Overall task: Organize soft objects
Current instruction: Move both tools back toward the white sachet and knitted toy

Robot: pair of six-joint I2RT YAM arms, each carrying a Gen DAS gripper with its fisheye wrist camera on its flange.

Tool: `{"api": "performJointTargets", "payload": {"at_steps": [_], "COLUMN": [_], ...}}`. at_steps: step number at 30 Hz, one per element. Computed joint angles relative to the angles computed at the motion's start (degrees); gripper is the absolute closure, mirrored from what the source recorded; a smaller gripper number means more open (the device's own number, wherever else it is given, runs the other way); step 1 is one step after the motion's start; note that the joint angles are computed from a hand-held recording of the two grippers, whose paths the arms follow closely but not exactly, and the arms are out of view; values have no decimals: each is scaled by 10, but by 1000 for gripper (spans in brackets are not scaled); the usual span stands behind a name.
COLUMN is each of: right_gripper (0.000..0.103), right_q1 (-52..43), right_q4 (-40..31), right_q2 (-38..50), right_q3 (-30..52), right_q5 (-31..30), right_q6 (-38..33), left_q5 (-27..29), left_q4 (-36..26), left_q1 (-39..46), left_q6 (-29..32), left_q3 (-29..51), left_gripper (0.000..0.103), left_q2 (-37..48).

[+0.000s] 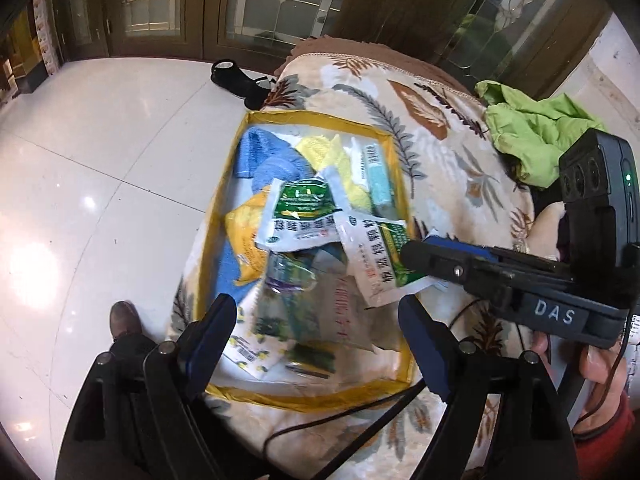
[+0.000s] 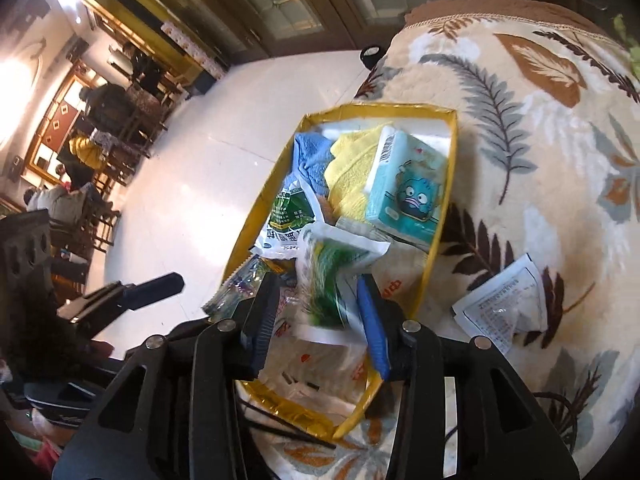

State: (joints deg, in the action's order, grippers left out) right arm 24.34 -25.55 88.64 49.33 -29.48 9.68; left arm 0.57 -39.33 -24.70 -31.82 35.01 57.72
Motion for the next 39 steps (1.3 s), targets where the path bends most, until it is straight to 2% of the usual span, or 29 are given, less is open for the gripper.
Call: {"api": "performJointTargets", "payload": {"at_steps": [7, 13, 18, 23, 30, 39], "right_gripper": [63, 63, 63, 63, 63, 63], "right_q1": [-20, -143, -275, -418, -568, -645], "right_q4": [-27, -78, -147, -225, -290, -299], "right_q2": [-88, -167, -200, -192, -141, -87], "right_q3": [-42, -90, -102, -92, -62, -42], "right_q5": [16, -44, -84, -107, -115, -110], "right_q6": [-26, -83, -170, -280, -400, -448], "left_q5": [-36, -93, -138, -168, -209, -220], "left_q4": [-5, 28, 62, 85, 101, 115], "left_q1": [-87, -206, -291, -338, -371, -371], "left_q6": [-66, -134, -164, -170, -155, -134], "left_q3": [10, 41, 91, 146, 222, 276], "left_gripper": [20, 20, 20, 20, 20, 20], "left_q2": [-7, 62, 159, 254, 364, 449]}}
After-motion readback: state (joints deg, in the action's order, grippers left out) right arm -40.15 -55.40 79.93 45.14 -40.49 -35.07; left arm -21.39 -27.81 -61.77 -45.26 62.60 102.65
